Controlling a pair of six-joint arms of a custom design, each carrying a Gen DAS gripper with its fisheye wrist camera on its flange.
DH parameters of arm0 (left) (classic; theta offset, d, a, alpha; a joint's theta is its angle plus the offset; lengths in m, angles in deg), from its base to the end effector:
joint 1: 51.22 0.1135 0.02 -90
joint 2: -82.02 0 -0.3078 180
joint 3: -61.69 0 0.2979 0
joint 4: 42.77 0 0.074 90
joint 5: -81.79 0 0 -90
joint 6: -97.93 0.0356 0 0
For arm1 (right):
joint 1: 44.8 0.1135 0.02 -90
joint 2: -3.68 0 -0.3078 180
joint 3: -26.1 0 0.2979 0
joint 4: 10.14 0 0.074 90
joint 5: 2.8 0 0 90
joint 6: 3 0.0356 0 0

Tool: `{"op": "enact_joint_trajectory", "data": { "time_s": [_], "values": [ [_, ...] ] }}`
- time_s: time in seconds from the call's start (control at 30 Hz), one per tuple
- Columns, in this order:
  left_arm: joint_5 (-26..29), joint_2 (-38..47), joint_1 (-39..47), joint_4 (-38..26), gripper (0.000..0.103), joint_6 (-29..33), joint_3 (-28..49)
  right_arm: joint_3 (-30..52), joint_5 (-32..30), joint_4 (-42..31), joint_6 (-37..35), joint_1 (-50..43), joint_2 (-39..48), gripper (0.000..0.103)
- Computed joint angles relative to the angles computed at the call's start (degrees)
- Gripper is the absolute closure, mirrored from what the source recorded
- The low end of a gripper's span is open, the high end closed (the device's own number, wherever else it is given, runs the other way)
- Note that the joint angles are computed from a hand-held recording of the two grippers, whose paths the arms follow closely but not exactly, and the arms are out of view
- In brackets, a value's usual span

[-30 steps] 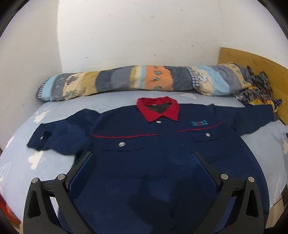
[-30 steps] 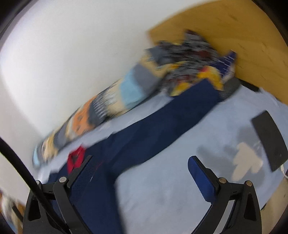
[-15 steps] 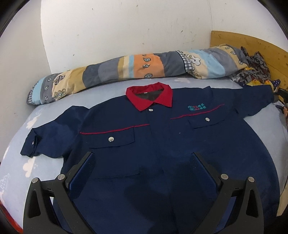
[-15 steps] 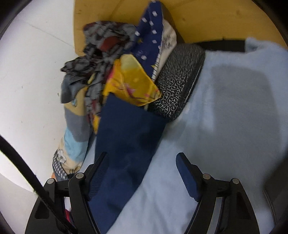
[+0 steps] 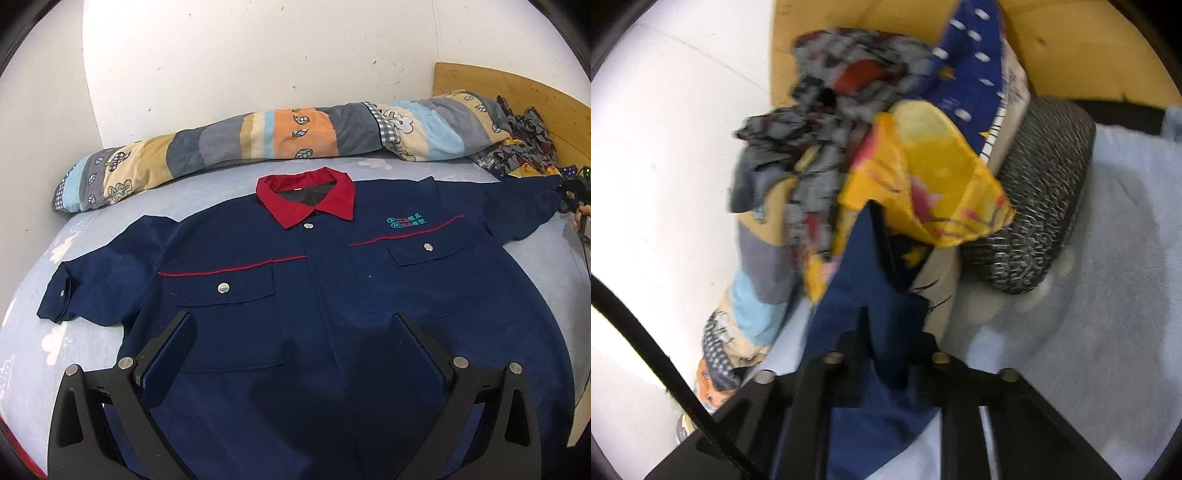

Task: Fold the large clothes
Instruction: 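Grasp the cuff of the sleeve by the bolster with the right gripper, then lift the sleeve and fold it across the jacket back with the right gripper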

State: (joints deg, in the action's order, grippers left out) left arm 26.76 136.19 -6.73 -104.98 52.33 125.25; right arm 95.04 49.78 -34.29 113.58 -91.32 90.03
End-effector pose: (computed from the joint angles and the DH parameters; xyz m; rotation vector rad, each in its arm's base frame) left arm 0.1542 0.1229 0.3295 0.2387 2.2698 0.0241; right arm 0.2642 -0.2472 0.2637 1.0181 1.9239 0.5502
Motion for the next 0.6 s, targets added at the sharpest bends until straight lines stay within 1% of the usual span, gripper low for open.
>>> {"op": "enact_joint_trajectory", "data": {
  "time_s": [0.03, 0.1, 0.2, 0.3, 0.4, 0.47, 0.53, 0.6],
  "values": [
    [0.57, -0.38, 0.53, -0.3, 0.0, 0.44, 0.07, -0.18, 0.09, -0.31, 0.13, 0.13, -1.33, 0.092],
    [1.99, -0.83, 1.82, -1.16, 0.0, 1.49, 0.57, -0.27, -1.57, -0.58, 1.88, 0.07, -4.23, 0.092],
    [4.39, -0.71, 4.18, -2.94, 0.0, 2.84, 1.82, 2.71, -2.43, -3.64, 4.6, 1.34, -8.76, 0.092],
    [6.8, -0.34, 6.82, -4.83, 0.0, 4.51, 3.17, 9.04, -0.94, -9.74, 6.02, 5.0, -12.19, 0.093],
    [8.59, 0.4, 9.45, -6.32, 0.0, 5.87, 4.55, 18.07, 1.54, -16.91, 8.09, 11.26, -14.78, 0.093],
    [9.39, 1.52, 11.03, -7.56, 0.0, 6.98, 5.73, 25.36, 5.27, -22.27, 8.8, 17.64, -14.99, 0.093],
    [10.45, 2.55, 13.22, -9.02, 0.0, 8.52, 6.76, 32.22, 9.77, -25.97, 10.07, 25.38, -14.21, 0.093],
    [11.13, 3.87, 14.99, -10.53, 0.0, 10.03, 8.01, 39.98, 16.58, -30.26, 11.18, 35.1, -12.8, 0.093]
  ]
}}
